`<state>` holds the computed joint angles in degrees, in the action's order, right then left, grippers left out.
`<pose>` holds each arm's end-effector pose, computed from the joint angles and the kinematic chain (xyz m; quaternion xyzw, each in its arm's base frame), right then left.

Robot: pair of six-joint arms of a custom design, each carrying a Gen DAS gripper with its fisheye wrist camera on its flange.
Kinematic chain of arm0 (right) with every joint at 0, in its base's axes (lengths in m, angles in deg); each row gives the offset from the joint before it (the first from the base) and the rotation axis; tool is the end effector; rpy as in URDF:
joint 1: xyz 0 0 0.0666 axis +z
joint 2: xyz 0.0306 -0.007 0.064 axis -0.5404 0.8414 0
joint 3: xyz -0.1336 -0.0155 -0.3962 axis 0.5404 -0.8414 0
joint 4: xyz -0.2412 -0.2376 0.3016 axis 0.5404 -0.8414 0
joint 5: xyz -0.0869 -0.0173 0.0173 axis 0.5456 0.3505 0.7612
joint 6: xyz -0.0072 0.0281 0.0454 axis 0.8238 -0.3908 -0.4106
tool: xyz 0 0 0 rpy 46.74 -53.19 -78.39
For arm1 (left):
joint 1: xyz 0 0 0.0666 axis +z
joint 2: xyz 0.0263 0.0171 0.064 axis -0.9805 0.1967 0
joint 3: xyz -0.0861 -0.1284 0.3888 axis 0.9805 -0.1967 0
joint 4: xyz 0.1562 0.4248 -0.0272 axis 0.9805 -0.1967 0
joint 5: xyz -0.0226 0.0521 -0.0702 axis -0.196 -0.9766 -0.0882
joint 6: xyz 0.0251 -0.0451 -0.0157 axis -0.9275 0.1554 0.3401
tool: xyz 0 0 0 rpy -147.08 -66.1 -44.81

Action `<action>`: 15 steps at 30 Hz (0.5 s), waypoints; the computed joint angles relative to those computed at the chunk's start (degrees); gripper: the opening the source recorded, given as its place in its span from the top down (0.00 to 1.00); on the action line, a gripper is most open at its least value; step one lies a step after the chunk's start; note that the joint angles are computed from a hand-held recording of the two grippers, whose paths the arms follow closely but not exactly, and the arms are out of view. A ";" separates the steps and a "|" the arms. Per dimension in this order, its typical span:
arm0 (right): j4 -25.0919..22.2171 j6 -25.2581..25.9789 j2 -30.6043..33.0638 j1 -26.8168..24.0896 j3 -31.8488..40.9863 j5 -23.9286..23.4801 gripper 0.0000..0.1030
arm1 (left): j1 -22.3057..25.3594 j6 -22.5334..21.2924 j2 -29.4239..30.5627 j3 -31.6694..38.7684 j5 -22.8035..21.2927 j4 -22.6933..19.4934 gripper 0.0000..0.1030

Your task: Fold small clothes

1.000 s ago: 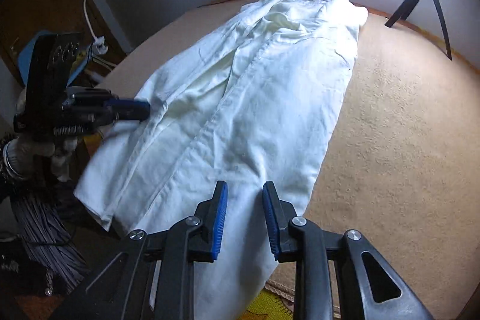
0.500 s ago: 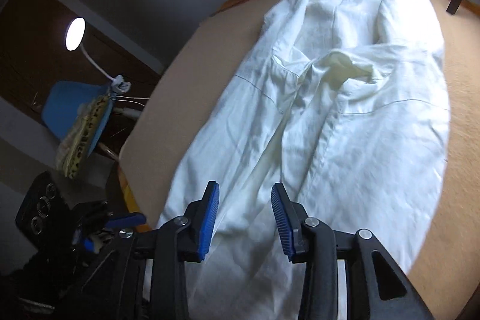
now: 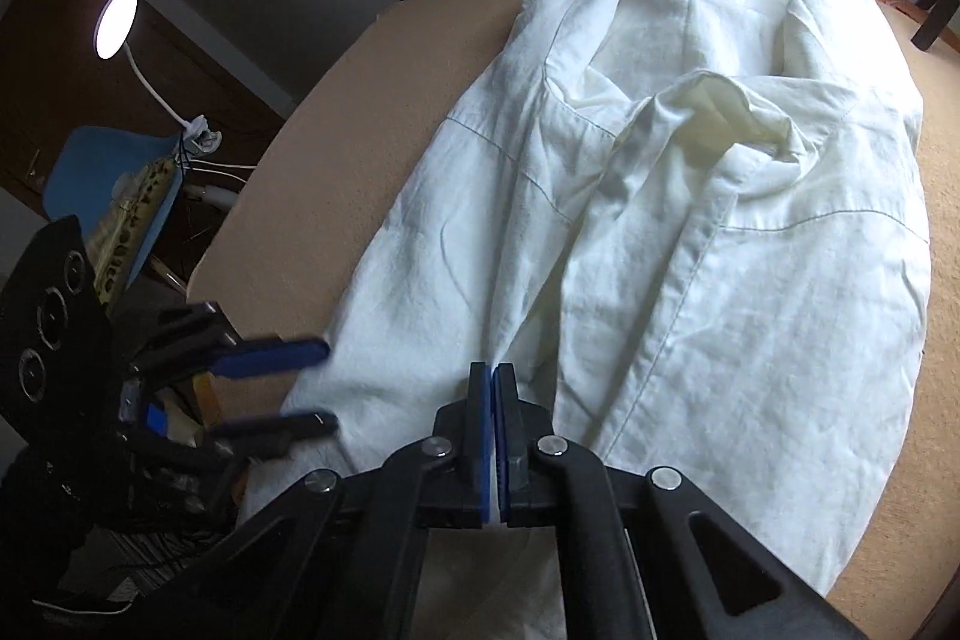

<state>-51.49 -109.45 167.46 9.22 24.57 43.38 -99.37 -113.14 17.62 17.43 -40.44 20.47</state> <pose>0.4160 0.3792 0.4136 0.0265 0.9511 0.2556 0.1716 0.4570 -0.1921 0.4207 0.4640 0.8232 -0.2286 0.2341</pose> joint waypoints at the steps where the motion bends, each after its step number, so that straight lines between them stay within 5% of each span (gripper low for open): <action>1: -0.06 0.08 0.21 -0.06 0.18 0.03 1.00 | 0.09 -0.87 -0.11 -0.19 -0.06 -0.86 0.73; 8: -1.33 -0.71 -1.71 0.43 0.01 1.56 0.88 | 2.83 -3.73 -6.52 -6.12 0.31 -3.28 0.73; 11: -0.68 -3.66 -6.43 2.35 -2.76 4.23 0.72 | 4.39 -5.67 -10.87 -10.02 0.98 -3.52 0.73; 15: -3.07 -9.65 -14.30 7.27 -7.00 9.86 0.71 | 3.50 -9.08 -15.78 -13.43 -1.29 -2.88 0.73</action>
